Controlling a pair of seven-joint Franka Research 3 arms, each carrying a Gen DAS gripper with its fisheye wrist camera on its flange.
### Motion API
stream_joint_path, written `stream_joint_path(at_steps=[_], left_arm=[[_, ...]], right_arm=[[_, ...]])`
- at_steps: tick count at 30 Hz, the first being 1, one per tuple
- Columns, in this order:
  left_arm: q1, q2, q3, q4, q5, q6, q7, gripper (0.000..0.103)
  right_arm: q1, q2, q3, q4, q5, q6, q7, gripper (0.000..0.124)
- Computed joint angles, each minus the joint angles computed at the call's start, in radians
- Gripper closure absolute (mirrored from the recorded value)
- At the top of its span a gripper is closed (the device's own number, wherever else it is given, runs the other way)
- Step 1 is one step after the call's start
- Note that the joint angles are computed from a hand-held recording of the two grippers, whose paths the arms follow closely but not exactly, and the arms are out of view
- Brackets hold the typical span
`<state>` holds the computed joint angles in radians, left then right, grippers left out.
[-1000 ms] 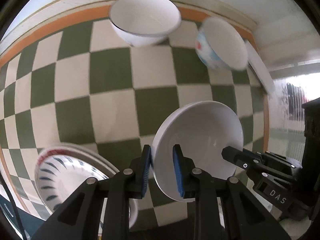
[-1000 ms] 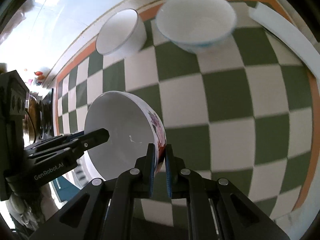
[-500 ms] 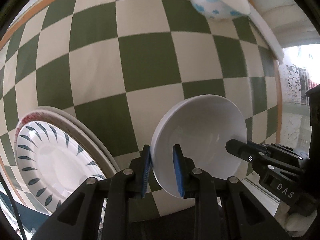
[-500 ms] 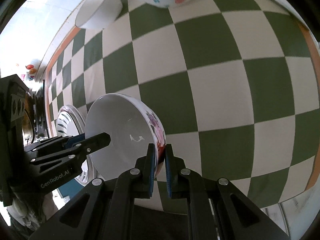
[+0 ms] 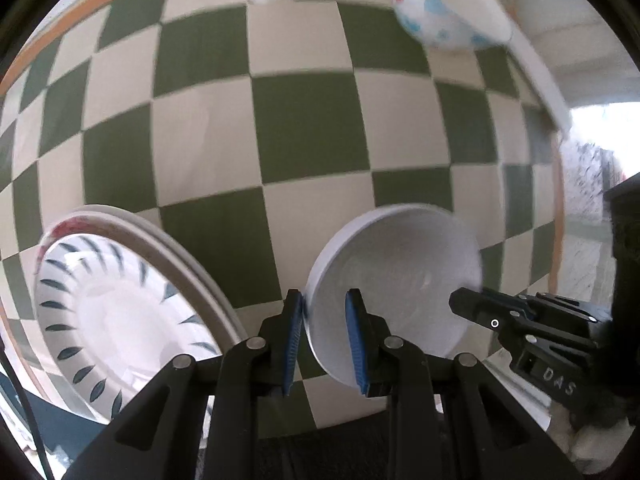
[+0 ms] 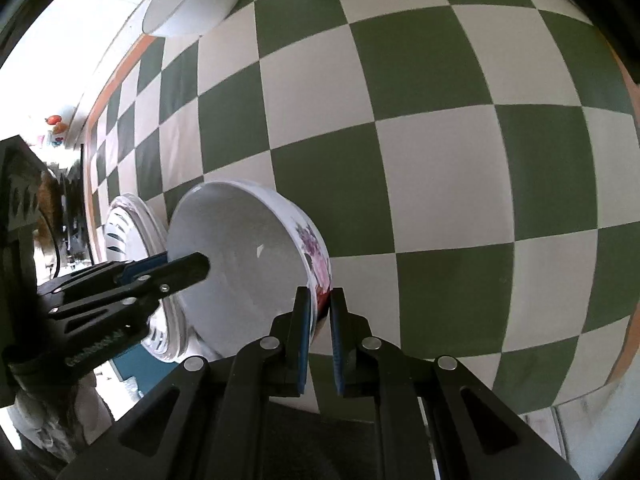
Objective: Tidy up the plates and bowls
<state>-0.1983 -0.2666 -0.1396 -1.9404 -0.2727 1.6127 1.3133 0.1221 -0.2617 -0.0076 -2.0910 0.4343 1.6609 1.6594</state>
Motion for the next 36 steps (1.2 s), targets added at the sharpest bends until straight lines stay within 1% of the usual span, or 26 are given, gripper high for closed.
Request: stream_joint_path(at_steps=[3, 5, 6, 7, 9, 12, 16, 19, 21, 23, 27, 29, 30, 31, 32, 36], left_arm=[[0.011, -0.012, 0.012, 0.047, -0.009, 0.001, -0.018, 0.082], [0.017, 0.004, 0.010, 0.098, 0.000, 0.017, -0.040, 0.082], [0.020, 0.023, 0.010, 0.131, -0.001, 0.028, -0.051, 0.081], [0.021, 0.048, 0.008, 0.165, -0.002, 0.038, -0.059, 0.079], [0.025, 0.125, -0.003, 0.259, 0.016, 0.045, -0.082, 0.077], [0.029, 0.250, -0.021, 0.395, 0.028, 0.053, -0.107, 0.077], [0.030, 0.440, -0.051, 0.602, 0.066, 0.013, -0.131, 0.077], [0.026, 0.562, -0.070, 0.735, 0.092, -0.033, -0.150, 0.077], [0.020, 0.628, -0.079, 0.799, 0.108, -0.051, -0.168, 0.077], [0.009, 0.702, -0.086, 0.891, 0.128, -0.092, -0.173, 0.077], [-0.020, 0.781, -0.092, 0.987, 0.183, -0.131, -0.164, 0.078], [-0.031, 0.794, -0.092, 1.006, 0.204, -0.134, -0.151, 0.082], [-0.041, 0.805, -0.090, 1.023, 0.221, -0.141, -0.144, 0.082], [-0.044, 0.811, -0.089, 1.032, 0.229, -0.142, -0.141, 0.082], [-0.046, 0.809, -0.088, 1.030, 0.234, -0.136, -0.138, 0.082], [-0.035, 0.805, -0.091, 1.021, 0.220, -0.123, -0.134, 0.082]], right_arm=[[-0.014, 0.005, -0.019, 0.052, 0.005, -0.028, -0.003, 0.111], [-0.028, 0.014, -0.033, 0.091, 0.011, -0.033, -0.009, 0.104], [-0.037, 0.025, -0.040, 0.119, 0.016, -0.031, -0.011, 0.097], [-0.045, 0.040, -0.047, 0.148, 0.022, -0.025, -0.013, 0.090], [-0.060, 0.077, -0.059, 0.207, 0.038, -0.006, -0.021, 0.082], [-0.078, 0.162, -0.063, 0.310, 0.026, 0.025, -0.030, 0.081], [-0.101, 0.293, -0.066, 0.429, 0.028, 0.056, -0.014, 0.081], [-0.118, 0.381, -0.064, 0.502, 0.037, 0.056, 0.004, 0.081], [-0.132, 0.427, -0.061, 0.534, 0.066, 0.058, 0.009, 0.081], [-0.139, 0.467, -0.055, 0.565, 0.070, 0.058, 0.012, 0.081], [-0.150, 0.536, -0.041, 0.623, 0.084, 0.048, 0.021, 0.081], [-0.147, 0.552, -0.035, 0.634, 0.080, 0.055, 0.023, 0.082], [-0.145, 0.565, -0.032, 0.645, 0.071, 0.057, 0.023, 0.091], [-0.141, 0.577, -0.032, 0.661, 0.050, 0.052, 0.026, 0.109], [-0.135, 0.589, -0.030, 0.676, 0.030, 0.046, 0.030, 0.112], [-0.120, 0.590, -0.026, 0.683, -0.014, 0.067, 0.023, 0.113]])
